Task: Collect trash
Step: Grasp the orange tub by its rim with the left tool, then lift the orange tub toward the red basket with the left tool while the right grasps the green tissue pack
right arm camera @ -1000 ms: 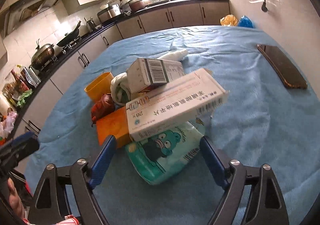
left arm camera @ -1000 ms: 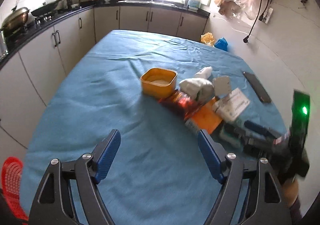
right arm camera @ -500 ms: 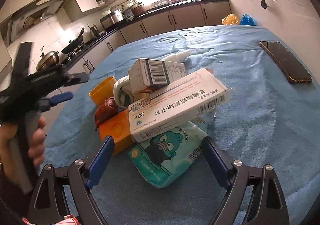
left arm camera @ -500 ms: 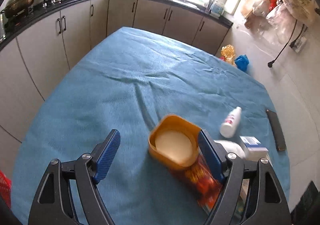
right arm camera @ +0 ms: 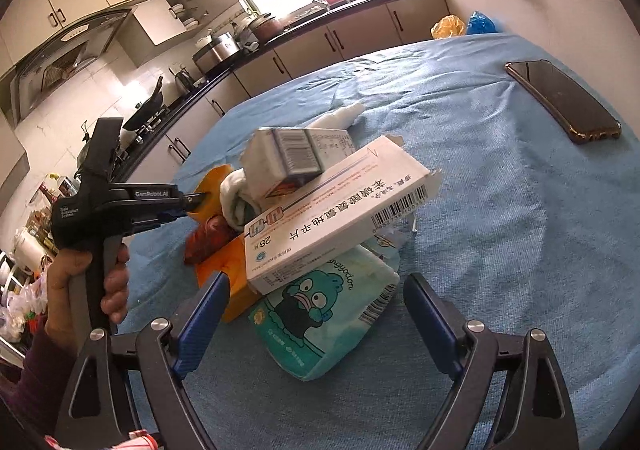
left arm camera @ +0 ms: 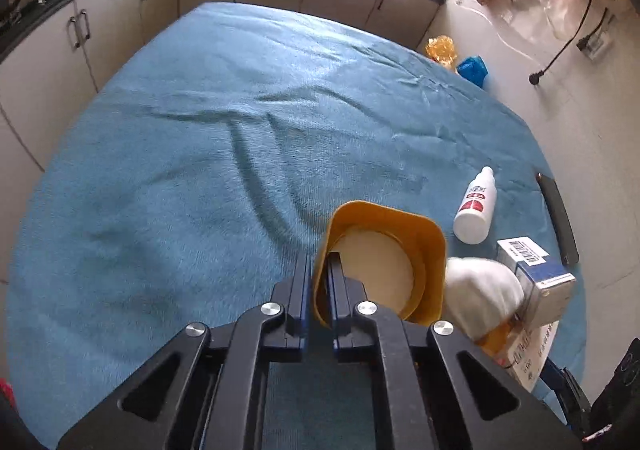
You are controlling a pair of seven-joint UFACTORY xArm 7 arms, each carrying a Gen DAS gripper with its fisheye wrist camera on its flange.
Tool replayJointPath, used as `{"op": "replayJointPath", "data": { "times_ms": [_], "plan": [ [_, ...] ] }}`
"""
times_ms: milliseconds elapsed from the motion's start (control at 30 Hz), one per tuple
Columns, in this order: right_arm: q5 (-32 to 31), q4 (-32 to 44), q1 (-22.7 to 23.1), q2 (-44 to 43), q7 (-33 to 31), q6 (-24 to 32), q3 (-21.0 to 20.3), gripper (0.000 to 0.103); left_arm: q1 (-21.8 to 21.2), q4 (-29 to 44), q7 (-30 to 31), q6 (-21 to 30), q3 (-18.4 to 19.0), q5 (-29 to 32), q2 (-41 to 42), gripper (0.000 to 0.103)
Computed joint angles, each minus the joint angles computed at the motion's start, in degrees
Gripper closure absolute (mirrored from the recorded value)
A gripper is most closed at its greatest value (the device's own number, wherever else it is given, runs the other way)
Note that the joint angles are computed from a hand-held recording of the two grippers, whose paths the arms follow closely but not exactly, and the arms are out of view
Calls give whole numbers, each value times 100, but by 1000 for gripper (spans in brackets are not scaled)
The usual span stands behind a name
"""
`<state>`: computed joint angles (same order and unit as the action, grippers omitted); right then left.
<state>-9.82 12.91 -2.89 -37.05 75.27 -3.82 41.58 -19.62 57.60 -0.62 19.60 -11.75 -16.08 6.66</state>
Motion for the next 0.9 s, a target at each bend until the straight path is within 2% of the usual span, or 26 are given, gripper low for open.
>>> {"op": "replayJointPath", "data": {
  "times_ms": [100,200,333,533,667,800,900],
  "plan": [
    [-15,18,-8,15,-4,5,19,11,-85,-405,-284,-168,64,408,-443,96],
    [-36,31,-1,66,-37,-21,8,11,-94,-817,-229,-129,107,233,-987,96],
    [-50,63,8,126,-102,-35,29,11,-102,-1598,-435,-170,200,515,-1946,96],
    [-3,33,101,251,-309,-219,-79,11,-375,-2867,-284,29,686,145,-3483,96],
    [106,9,351,479,-558,-370,-388,11,-359,-3552,-377,238,901,-5,-4369,96],
    [56,349,302,576,-755,270,-286,9,-161,-4080,-684,363,876,81,-5102,96],
    [-225,746,216,622,-639,1088,-33,8,1,-4367,-874,385,771,297,-5504,96]
  ]
}}
